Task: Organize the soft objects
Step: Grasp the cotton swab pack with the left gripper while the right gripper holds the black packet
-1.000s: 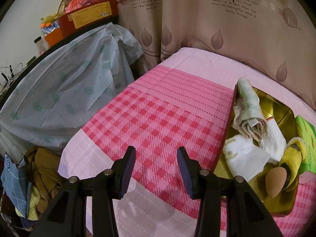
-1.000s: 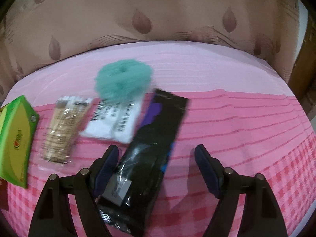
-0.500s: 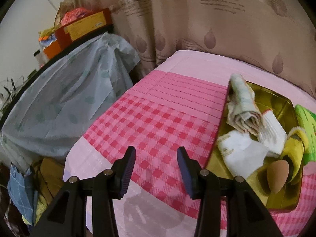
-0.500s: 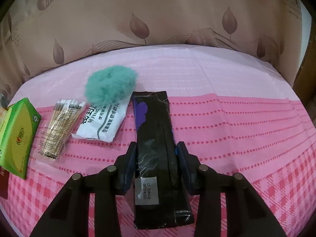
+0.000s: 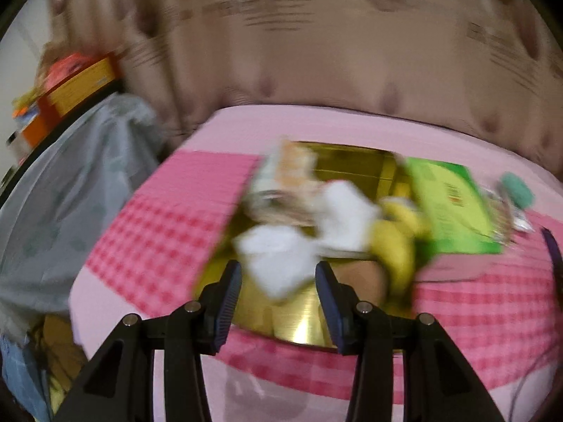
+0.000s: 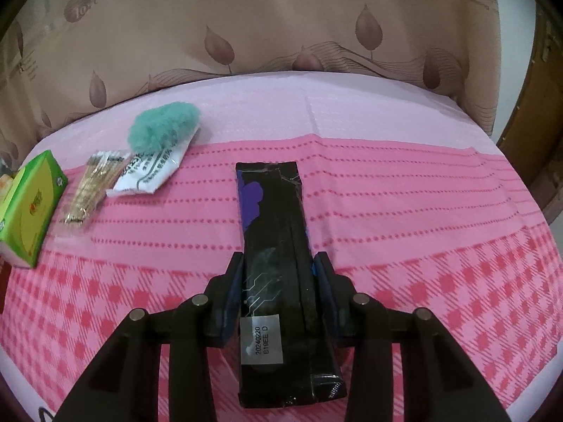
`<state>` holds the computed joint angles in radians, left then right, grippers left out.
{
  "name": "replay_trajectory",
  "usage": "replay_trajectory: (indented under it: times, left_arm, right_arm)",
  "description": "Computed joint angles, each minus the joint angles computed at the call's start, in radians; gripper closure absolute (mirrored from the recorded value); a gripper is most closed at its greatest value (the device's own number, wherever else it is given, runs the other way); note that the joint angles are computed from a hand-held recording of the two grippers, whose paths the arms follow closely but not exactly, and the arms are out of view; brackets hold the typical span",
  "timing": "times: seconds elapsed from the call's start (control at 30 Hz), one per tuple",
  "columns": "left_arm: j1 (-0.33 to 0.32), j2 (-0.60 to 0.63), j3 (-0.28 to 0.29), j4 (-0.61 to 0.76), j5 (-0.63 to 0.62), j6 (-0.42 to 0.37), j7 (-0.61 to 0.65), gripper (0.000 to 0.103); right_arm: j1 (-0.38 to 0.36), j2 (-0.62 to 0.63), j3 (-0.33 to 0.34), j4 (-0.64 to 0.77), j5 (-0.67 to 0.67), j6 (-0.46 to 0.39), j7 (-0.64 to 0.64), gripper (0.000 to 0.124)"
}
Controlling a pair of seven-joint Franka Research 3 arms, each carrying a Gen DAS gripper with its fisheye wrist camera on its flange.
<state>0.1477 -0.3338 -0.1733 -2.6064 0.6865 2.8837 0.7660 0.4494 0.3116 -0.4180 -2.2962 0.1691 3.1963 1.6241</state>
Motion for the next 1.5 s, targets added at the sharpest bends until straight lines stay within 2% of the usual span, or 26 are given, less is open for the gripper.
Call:
replay_trajectory:
  times: [0.17, 0.3, 0.37, 0.4, 0.47, 0.5, 0.57, 0.63, 0.67, 0.7, 0.83, 0.93, 1.07, 1.23, 1.37, 1.5]
  left_arm:
    - [-0.121, 0.029, 0.002, 0.047, -0.096, 0.013, 0.108, 0.059]
    - [-0.213, 0.073, 0.013, 0.098, -0.209, 0.004, 0.21, 0.059]
    - [-0.228, 0.102, -0.004, 0.131, -0.229, -0.003, 0.221, 0.059]
    - [-0.242, 0.126, -0.01, 0.156, -0.241, -0.009, 0.234, 0.059]
    - [-0.245, 0.163, -0.025, 0.194, -0.231, -0.016, 0.231, 0.059]
    - [-0.251, 0.183, -0.03, 0.213, -0.227, -0.02, 0.23, 0.059]
    - [-0.273, 0.222, -0.032, 0.254, -0.248, -0.04, 0.249, 0.059]
    - [-0.29, 0.263, -0.034, 0.287, -0.263, -0.046, 0.263, 0.059]
    - [-0.294, 0.277, -0.035, 0.298, -0.254, -0.048, 0.256, 0.059]
    - [-0.3, 0.292, -0.036, 0.311, -0.255, -0.049, 0.255, 0.059]
    - [-0.324, 0.363, -0.034, 0.371, -0.354, -0.06, 0.332, 0.059]
    - [-0.334, 0.415, -0.038, 0.425, -0.383, -0.079, 0.372, 0.059]
    - [-0.345, 0.466, -0.041, 0.482, -0.379, -0.09, 0.39, 0.059]
    - [-0.362, 0.549, -0.04, 0.583, -0.389, -0.146, 0.406, 0.058]
    - [-0.377, 0.61, -0.036, 0.656, -0.377, -0.194, 0.409, 0.058]
    - [-0.381, 0.662, -0.04, 0.711, -0.386, -0.208, 0.433, 0.055]
  right_arm:
    - [0.023, -0.031, -0.03, -0.042, -0.019, 0.005, -0.023, 0.088]
    - [-0.015, -0.057, -0.008, -0.071, -0.026, 0.013, -0.058, 0.088]
    - [-0.043, -0.062, 0.011, -0.08, -0.019, 0.027, -0.079, 0.088]
    - [-0.08, -0.067, 0.044, -0.086, -0.011, 0.034, -0.091, 0.088]
    - [-0.199, -0.076, 0.163, -0.086, 0.027, 0.04, -0.128, 0.088]
    - [-0.214, -0.075, 0.178, -0.083, 0.035, 0.04, -0.138, 0.088]
    - [-0.162, -0.07, 0.124, -0.083, 0.042, 0.039, -0.146, 0.088]
    - [-0.147, -0.065, 0.11, -0.081, 0.052, 0.04, -0.155, 0.088]
    - [-0.169, -0.066, 0.131, -0.08, 0.06, 0.042, -0.166, 0.088]
    - [-0.157, -0.065, 0.121, -0.079, 0.065, 0.04, -0.167, 0.088]
    - [-0.168, -0.064, 0.133, -0.076, 0.081, 0.039, -0.184, 0.087]
    - [-0.203, -0.068, 0.169, -0.077, 0.093, 0.041, -0.198, 0.087]
    - [-0.203, -0.066, 0.173, -0.075, 0.103, 0.041, -0.204, 0.087]
    - [-0.238, -0.07, 0.21, -0.075, 0.115, 0.04, -0.216, 0.086]
    - [-0.23, -0.071, 0.204, -0.077, 0.118, 0.04, -0.216, 0.086]
    - [-0.241, -0.072, 0.217, -0.077, 0.122, 0.041, -0.22, 0.085]
